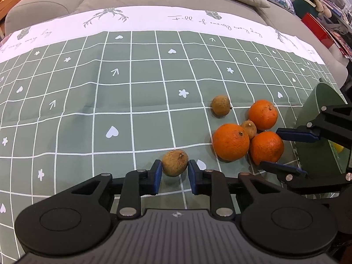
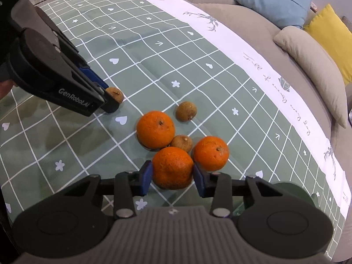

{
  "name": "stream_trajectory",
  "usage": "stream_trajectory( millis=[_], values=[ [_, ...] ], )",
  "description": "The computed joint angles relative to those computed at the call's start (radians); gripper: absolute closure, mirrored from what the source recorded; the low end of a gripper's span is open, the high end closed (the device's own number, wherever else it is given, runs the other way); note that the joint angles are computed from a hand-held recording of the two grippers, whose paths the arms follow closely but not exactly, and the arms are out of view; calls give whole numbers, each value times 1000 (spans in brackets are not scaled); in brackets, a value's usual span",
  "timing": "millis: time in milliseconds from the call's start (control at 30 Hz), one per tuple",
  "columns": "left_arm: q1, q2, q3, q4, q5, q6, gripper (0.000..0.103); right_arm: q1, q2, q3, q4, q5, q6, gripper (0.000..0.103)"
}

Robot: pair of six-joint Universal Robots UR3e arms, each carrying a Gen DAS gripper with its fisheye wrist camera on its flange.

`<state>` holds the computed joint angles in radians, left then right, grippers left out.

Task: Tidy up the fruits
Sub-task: 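Grasp another orange with the right tool while the left tool grasps a brown longan, then lower the orange with the right tool into the colander while the left lowers the longan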

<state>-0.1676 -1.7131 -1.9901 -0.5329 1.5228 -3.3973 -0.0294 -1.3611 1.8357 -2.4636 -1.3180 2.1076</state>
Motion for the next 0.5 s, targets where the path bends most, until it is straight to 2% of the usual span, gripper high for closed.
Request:
stream_trajectory(
  millis=[233, 500],
  values=[
    [-22, 98, -11, -47, 11, -37, 75, -38, -97, 53, 19, 64, 31, 68],
    [-62, 217, -4, -84, -37, -127, 75, -136, -286, 115, 129, 184, 69, 68]
  ],
)
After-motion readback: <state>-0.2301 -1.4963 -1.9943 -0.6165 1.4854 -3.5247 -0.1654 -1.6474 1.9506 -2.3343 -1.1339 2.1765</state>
